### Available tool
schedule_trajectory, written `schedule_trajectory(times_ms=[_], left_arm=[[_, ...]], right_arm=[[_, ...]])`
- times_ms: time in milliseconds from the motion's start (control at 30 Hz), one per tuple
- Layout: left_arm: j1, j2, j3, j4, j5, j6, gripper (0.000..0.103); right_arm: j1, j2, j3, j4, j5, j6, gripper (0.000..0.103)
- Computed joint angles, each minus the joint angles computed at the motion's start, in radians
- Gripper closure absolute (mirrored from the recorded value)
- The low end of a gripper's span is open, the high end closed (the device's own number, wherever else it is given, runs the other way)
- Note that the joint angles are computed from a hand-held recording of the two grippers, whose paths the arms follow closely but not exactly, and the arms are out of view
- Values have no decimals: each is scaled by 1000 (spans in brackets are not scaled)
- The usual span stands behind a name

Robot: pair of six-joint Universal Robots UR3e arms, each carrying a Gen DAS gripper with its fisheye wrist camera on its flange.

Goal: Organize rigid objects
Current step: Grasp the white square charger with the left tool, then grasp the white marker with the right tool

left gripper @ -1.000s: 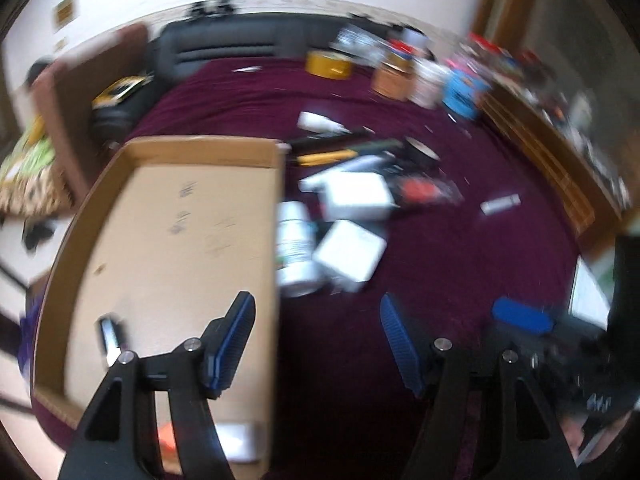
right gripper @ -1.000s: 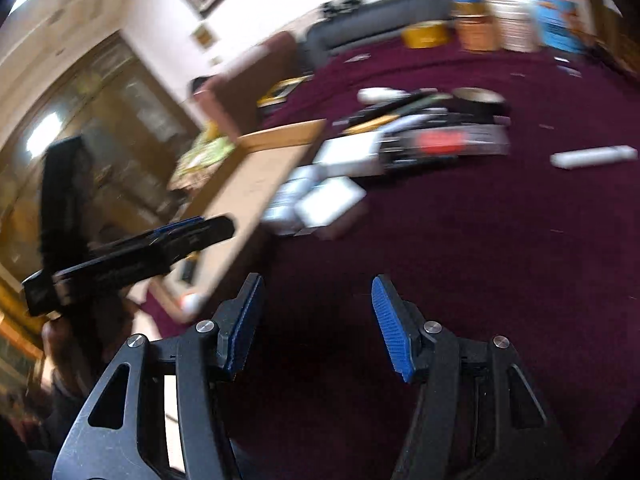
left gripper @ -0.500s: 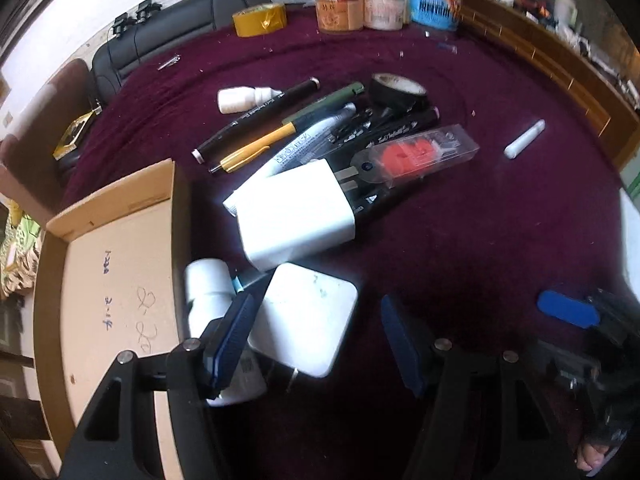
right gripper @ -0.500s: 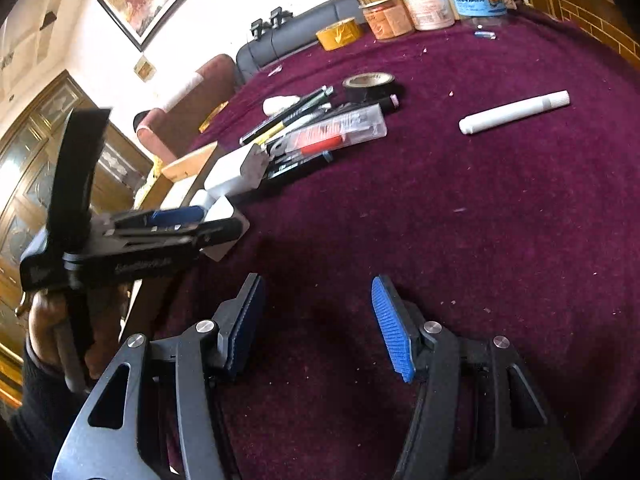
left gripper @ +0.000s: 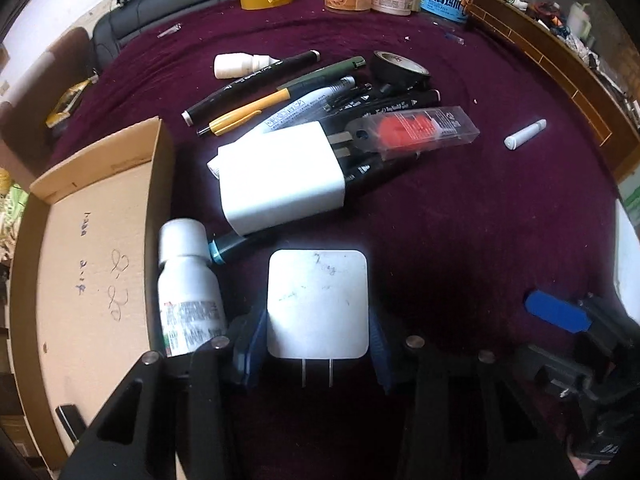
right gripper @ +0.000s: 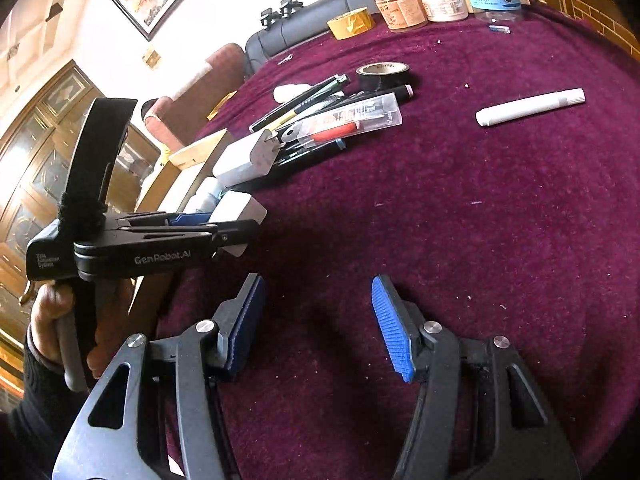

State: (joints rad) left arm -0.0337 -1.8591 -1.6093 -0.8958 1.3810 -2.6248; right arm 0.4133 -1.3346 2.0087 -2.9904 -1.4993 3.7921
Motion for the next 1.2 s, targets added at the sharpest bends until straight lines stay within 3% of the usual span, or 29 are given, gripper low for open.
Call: schedule_trajectory(times_ms=[133,300,400,700,800,967,1100,1200], left_arm=[[16,96,-124,20,-29,22,59],[36,245,-317,103,-33,14,59],[44,285,-377,139,-46,-4,59],[96,318,-410,121,-112,24,59],[111,331,-424,117,-130,31,59],[135,333,-417,83,-158,24,59],[131,346,-436,101,-148,24,59],[124,344,-435,108,-137,16,59]], right_arm=[[-60,-72,35,27,19,50,46],[-171,-154,-2,203,-27,95,47],[-268,-156,-21,235,8,81,47],[-341,7,-347,581,-166,132,47],[-350,95,-447,660,-170,164,47],[-242,267,-711,864,-372,142,48],[-184,240,-651,841,-457,103,81],[-178,136,-488,751,-434,75,91]])
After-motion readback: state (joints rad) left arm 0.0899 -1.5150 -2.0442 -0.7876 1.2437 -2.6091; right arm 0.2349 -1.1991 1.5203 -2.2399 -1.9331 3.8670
